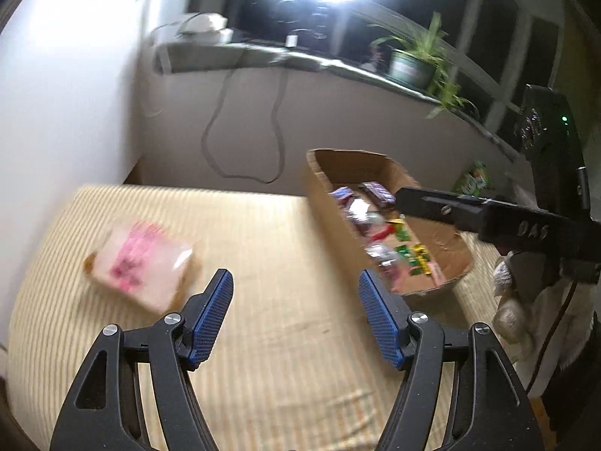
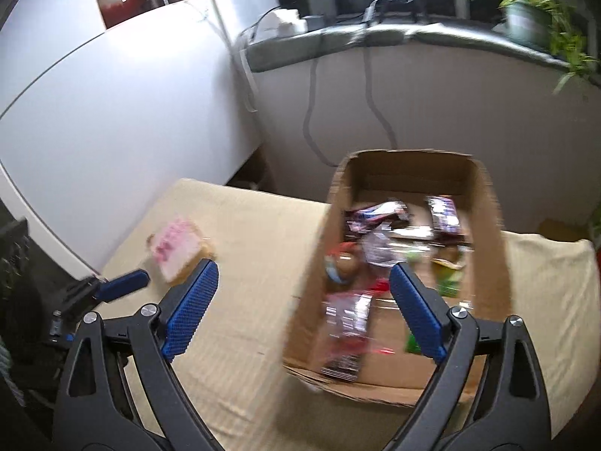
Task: Organize snacks
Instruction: 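Move the open right gripper over to the bagged bread loaf, then grasp the bagged bread loaf with the right gripper and lift it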
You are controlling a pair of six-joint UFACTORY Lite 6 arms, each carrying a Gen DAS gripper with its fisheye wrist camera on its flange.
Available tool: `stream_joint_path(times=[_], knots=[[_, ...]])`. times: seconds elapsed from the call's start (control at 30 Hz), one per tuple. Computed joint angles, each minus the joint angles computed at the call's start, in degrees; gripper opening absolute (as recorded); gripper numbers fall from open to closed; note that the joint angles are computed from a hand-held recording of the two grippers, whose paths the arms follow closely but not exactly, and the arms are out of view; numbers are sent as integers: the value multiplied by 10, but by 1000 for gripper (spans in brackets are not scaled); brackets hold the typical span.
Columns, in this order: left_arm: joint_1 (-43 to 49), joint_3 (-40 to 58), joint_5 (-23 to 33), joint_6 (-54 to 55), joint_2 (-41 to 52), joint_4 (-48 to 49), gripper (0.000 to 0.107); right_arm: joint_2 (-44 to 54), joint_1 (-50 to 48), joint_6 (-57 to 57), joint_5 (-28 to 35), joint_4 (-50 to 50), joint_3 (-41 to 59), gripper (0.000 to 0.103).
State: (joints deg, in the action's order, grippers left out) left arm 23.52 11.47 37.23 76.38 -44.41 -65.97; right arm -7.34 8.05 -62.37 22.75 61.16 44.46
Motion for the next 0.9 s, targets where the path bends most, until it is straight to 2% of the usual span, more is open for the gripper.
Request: stream_joint_path(times=[0.17,0.37,0.8,0.9], knots=[[208,9,96,135,94,-21,69,72,66,36,-6,-9,59,94],[342,41,132,232,219,-26,69,162,141,103,-8,-55,145,94],[365,113,123,298,409,-87,69,440,244,303,62,-182,450,94],[354,129,115,301,442,-100,69,519,262,367,76,-238,540,94]])
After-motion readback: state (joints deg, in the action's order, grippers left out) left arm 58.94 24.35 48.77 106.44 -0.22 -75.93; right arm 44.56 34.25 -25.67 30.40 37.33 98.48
